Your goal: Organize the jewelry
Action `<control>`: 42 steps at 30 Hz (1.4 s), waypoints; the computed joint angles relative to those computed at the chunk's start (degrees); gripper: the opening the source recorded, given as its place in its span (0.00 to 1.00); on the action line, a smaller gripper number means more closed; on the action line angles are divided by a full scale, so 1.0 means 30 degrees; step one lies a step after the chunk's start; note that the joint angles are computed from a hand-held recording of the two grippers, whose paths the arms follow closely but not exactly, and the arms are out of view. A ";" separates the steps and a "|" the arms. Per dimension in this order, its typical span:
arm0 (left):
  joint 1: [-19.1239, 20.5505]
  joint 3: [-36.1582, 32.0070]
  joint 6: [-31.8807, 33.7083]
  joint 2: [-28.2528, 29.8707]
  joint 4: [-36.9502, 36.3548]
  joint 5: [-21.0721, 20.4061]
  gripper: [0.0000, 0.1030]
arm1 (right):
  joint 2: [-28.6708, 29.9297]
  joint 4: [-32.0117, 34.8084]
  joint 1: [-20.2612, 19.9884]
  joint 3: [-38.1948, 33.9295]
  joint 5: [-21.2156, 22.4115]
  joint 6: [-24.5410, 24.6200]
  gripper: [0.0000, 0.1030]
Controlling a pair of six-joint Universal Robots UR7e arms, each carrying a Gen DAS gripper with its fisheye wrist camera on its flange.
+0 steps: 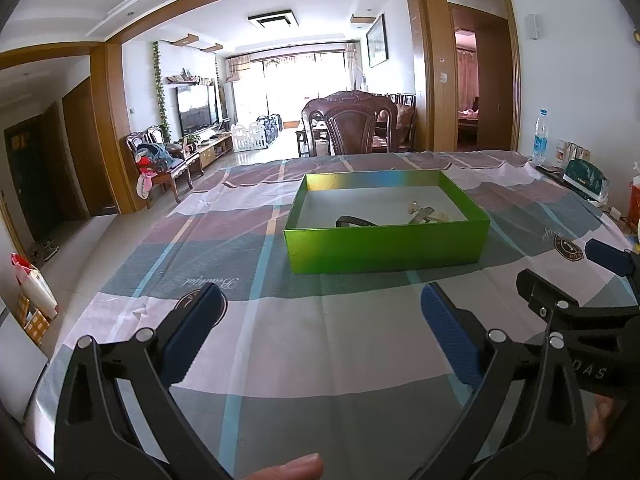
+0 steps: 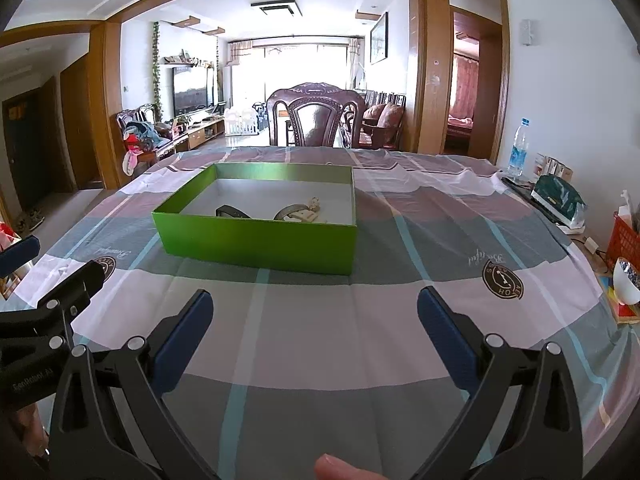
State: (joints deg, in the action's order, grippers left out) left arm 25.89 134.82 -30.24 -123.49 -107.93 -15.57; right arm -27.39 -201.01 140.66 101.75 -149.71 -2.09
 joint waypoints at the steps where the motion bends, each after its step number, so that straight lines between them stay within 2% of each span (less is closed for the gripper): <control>1: 0.0063 0.0053 0.0214 0.0043 -0.0307 0.0002 0.96 | 0.0007 -0.0019 -0.0010 -0.0007 0.0005 -0.0022 0.97; 42: -0.0086 -0.0044 -0.0411 -0.0038 0.0373 0.0026 0.96 | -0.0073 0.0017 0.0065 0.0152 -0.0036 0.0133 0.97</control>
